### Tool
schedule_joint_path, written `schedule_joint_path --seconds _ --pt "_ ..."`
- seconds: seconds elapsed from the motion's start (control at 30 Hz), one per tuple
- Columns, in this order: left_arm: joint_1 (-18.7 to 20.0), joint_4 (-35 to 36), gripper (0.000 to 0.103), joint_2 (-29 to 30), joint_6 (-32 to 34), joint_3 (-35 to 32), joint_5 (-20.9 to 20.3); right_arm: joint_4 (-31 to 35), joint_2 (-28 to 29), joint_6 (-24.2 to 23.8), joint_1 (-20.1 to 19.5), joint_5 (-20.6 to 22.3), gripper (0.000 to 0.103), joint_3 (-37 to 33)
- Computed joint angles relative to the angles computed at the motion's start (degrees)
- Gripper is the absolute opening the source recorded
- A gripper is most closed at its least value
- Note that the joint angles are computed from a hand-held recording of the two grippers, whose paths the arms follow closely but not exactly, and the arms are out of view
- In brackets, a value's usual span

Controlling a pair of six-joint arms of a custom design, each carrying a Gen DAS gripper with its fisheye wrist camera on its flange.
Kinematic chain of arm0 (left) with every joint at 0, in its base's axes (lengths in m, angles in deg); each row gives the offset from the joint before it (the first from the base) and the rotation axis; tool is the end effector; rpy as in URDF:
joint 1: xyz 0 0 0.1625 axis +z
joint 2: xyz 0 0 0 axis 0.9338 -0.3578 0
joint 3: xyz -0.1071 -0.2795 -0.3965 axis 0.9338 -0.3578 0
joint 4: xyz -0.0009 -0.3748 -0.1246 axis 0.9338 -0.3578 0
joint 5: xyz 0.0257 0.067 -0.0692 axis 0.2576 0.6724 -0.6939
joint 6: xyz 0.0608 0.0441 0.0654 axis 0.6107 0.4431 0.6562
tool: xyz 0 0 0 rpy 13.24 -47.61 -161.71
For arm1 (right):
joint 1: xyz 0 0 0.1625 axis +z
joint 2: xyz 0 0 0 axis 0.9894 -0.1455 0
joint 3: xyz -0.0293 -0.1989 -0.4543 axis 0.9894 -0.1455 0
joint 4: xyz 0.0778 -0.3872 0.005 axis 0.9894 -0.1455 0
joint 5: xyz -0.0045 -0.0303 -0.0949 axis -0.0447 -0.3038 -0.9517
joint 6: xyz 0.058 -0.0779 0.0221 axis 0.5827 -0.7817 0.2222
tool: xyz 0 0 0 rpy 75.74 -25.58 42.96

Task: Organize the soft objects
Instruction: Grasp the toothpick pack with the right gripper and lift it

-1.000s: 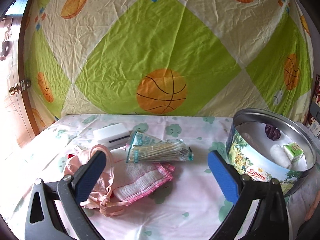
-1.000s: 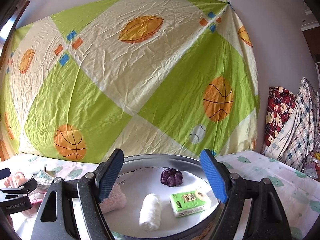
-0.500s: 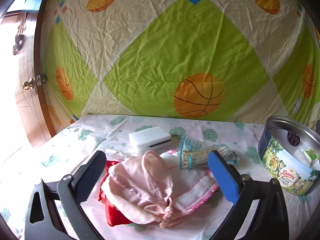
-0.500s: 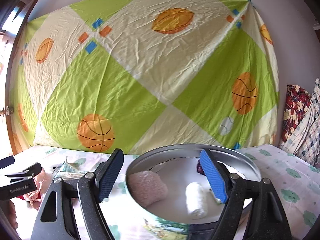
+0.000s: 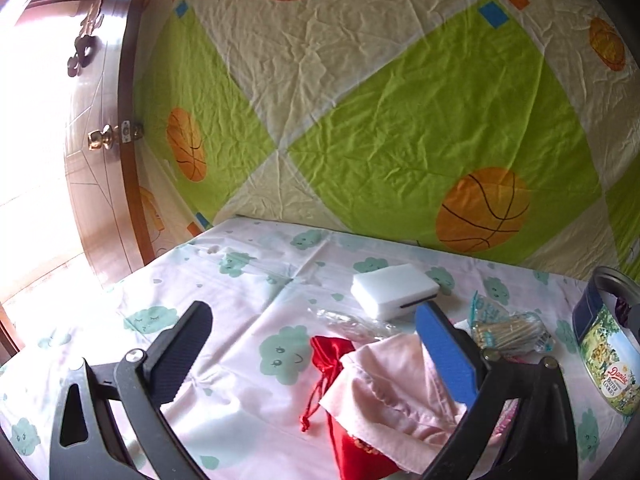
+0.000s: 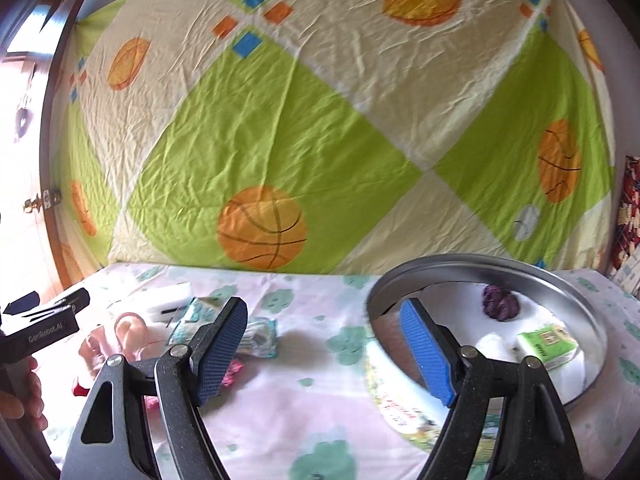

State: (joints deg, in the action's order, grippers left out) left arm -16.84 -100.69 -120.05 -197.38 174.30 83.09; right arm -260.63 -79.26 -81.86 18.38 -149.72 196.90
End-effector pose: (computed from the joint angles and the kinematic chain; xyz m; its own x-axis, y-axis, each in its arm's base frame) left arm -0.0203 -0.3986 0.1636 -0.6525 -0.4548 -0.6061 0.4986 0.3445 -0.7954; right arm 0.1851 -0.4141 0.0062 -0.6894 -0.1866 0.6999 -0.7212 0.2673 -0.6391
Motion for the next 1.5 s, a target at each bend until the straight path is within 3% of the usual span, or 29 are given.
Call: schedule_joint_path --seconds 0.17,0.37,0.53,0.73,0.9,1.0,1.1,1.17,1.2,1.27,1.33,1.43,1.5 --pt "1.79 -8.71 0.103 -1.25 7.39 1.38 0.23 6.96 0.39 0.95 2.32 -2.61 0.081 -2.82" --pt "3.81 -0.07 0.103 -2.82 -0.98 -1.16 0.11 25.95 -2.86 7.83 3.11 -5.49 0.081 -6.05" --pt "3.87 -2.40 0.103 -3.66 -1.06 -0.12 -0.68 39.33 -4.51 15.40 2.62 -6.46 0.080 -8.43" --pt "2.63 -18.24 0.103 -2.29 12.83 3.06 -1.77 49.61 -5.47 24.36 0.74 -1.54 0.081 -9.50" --pt "2.85 -16.12 0.103 -2.48 11.33 2.57 -1.91 55.66 -5.61 31.19 0.13 1.36 0.081 -14.10" --pt "3.18 -12.73 0.103 -2.65 9.07 1.67 -1.84 59.79 -5.12 34.96 0.51 0.42 0.081 -18.25" --pt "3.41 -11.07 0.103 -2.77 7.90 1.28 -1.36 62.77 -4.09 34.29 1.55 -2.25 0.080 -22.11" --pt "3.53 -10.66 0.103 -2.96 7.84 1.15 -1.43 62.64 -3.02 31.49 2.25 -4.60 0.047 -23.61" --pt "3.66 -10.22 0.103 -3.10 7.51 0.98 -1.38 62.35 -2.33 29.03 2.82 -7.06 0.046 -24.30" --pt "3.74 -9.89 0.103 -3.38 7.09 1.03 -1.22 62.95 -2.66 26.43 2.47 -5.51 0.035 -23.81" --pt "3.74 -10.94 0.103 -3.45 7.91 1.34 -1.22 62.08 -3.22 23.64 2.38 -4.45 0.033 -22.52" --pt "3.78 -14.41 0.103 -3.66 10.35 2.31 -1.06 55.78 -3.88 20.32 2.11 -2.45 0.032 -18.90" --pt "3.85 -10.72 0.103 -4.23 7.22 2.01 -0.35 49.83 -4.22 18.40 2.10 -1.28 0.032 -16.10"
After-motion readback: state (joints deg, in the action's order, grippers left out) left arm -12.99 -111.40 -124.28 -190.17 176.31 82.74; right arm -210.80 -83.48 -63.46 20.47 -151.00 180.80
